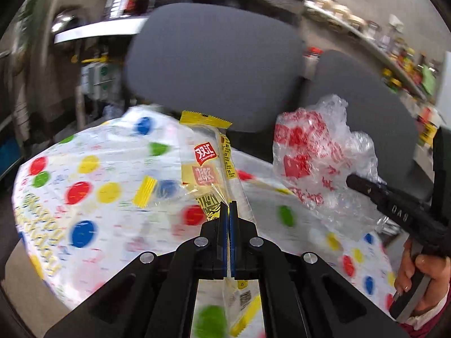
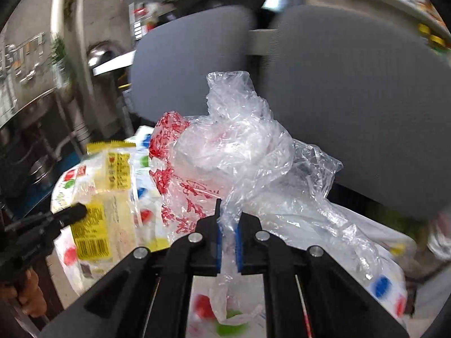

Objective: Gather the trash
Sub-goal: 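Grasp the crumpled clear plastic bag with the right tool while the left tool holds the packet, then carry packet and plastic bag to the bin and open both tools over it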

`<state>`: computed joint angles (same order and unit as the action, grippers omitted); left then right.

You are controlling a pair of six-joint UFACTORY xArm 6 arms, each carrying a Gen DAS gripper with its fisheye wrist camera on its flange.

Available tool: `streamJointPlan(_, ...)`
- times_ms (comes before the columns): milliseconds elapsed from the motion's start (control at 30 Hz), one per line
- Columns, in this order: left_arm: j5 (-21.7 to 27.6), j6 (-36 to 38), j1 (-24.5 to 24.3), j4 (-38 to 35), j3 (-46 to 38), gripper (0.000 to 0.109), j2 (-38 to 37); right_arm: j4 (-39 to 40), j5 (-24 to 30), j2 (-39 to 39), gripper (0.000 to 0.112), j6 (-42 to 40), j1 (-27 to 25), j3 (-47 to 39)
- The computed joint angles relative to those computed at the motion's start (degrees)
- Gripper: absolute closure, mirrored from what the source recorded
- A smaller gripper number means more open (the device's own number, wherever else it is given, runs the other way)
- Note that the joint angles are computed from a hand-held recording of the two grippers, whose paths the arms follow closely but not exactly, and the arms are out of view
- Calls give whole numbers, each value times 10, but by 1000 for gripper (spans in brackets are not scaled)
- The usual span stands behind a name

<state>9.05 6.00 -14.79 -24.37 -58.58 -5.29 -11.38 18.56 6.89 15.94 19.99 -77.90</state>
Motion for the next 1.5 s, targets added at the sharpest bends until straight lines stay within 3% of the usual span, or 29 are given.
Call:
streamJointPlan(233, 19, 152, -113, -142, -43, 108, 5, -105, -5, -224, 105, 136, -91, 237)
streamJointPlan(400, 34, 197, -196, -183, -89, 108, 37, -129, 29, -387, 105, 182, -165, 374)
streamJointPlan(533, 47, 196, -264, -172, -138, 108, 81, -95, 73, -519, 105, 147, -247, 468)
streamJointPlan(667, 61, 140, -316, -99, -187, 108, 128, 8, 94, -609, 105, 42, -352, 540)
streamJointPlan(833, 91, 72, -365, -28, -293, 108, 223, 108, 92, -611, 105, -57, -432, 578)
streamJointPlan(1067, 165, 12, -391, 39, -455, 107, 352, 163, 64, -528, 104, -103, -472, 554)
streamJointPlan(1167, 196, 14, -391, 38, -515, 102, 391, 173, 46, -504, 96, -110, -470, 543)
streamJointPlan(1233, 215, 4, -389, 48, -546, 98, 411, 192, 37, -491, 80, -135, -477, 539)
streamJointPlan(1300, 228, -14, -386, 64, -578, 78, 430, 231, 44, -487, 69, -182, -489, 533)
streamJointPlan(1333, 234, -20, -383, 67, -594, 73, 441, 228, 40, -474, 63, -182, -490, 527)
streamJointPlan(1500, 234, -22, -372, 56, -613, 71, 452, 261, 24, -475, 62, -223, -500, 531)
